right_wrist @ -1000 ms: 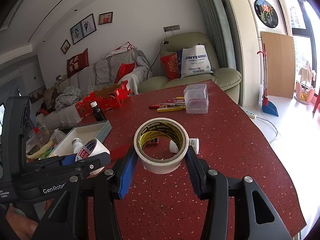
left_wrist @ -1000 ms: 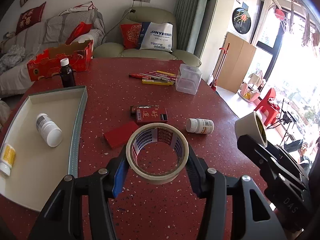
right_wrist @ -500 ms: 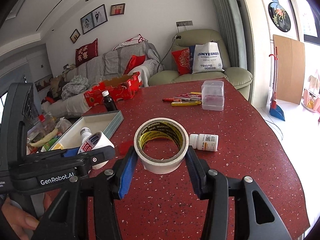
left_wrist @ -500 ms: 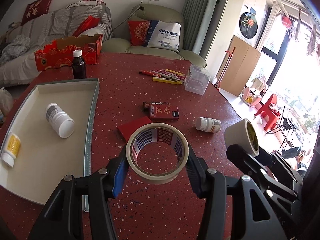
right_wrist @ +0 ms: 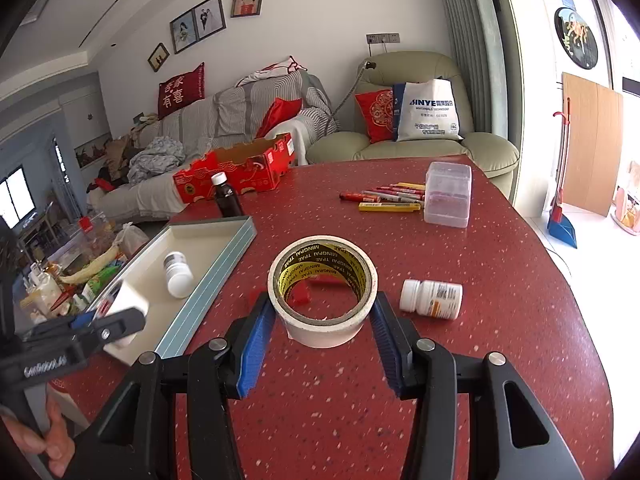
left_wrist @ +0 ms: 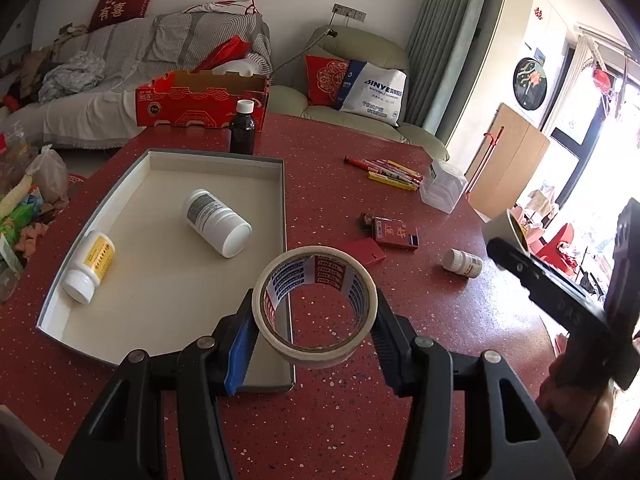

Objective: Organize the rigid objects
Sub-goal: 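Carry both tape rolls toward the white tray with both tools, then lower both tape rolls into the white tray and open both tools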

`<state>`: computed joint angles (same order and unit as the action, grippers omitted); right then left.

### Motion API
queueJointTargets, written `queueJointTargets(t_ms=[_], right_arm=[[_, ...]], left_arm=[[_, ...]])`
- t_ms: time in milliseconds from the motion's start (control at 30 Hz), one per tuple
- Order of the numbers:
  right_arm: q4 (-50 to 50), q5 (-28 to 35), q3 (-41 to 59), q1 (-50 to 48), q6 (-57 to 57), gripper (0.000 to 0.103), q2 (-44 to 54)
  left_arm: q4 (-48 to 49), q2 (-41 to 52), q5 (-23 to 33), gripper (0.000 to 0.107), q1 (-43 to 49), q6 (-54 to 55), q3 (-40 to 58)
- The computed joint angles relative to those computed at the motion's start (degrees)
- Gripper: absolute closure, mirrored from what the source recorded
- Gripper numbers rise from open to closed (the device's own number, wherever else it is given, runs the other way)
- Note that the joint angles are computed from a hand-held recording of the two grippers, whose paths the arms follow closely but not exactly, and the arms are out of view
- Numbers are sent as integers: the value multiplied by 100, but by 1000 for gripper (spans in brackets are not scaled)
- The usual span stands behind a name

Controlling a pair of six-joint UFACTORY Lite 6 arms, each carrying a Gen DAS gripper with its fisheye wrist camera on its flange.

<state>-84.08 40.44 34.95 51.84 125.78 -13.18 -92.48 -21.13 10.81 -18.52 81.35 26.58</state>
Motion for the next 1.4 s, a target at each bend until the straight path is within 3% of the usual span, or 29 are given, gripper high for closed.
queueJointTargets(t_ms=[100,267,400,633,733,867,1100,1200,1300,1400], right_arm=[[352,95,651,-324,-930,53,284],[119,440,719,867,-252,53,688],[-297,17,1113,1310,504,53,1600],[-453,-858,2578,1096,-77,53,2995],[100,-1232,3363,848,-961,53,3596],[1995,-1859,4557,444,-3359,53,4430],[5421,-1385,7021,-4,-7440,53,6118],[5754,-1059,7758,-132,-7835,53,6636],[5129,-394,8807,-134,-7472,53,7294],[4873,-325,9060,-145,-7462,53,7417]], left_arm=[[170,-45,141,50,271,-141,-110],[-12,-230,135,50,669,370,-401],[220,-118,260,50,1189,382,-414],[755,514,494,50,2135,450,174],[1150,1059,688,50,2439,249,656],[1799,1714,1216,50,2914,-201,1241],[2128,2265,1308,50,3171,-289,1735],[2163,2465,1337,50,3184,-190,1842],[2082,2623,1203,50,3082,-17,1868],[2035,2808,1315,50,3102,-40,2012]])
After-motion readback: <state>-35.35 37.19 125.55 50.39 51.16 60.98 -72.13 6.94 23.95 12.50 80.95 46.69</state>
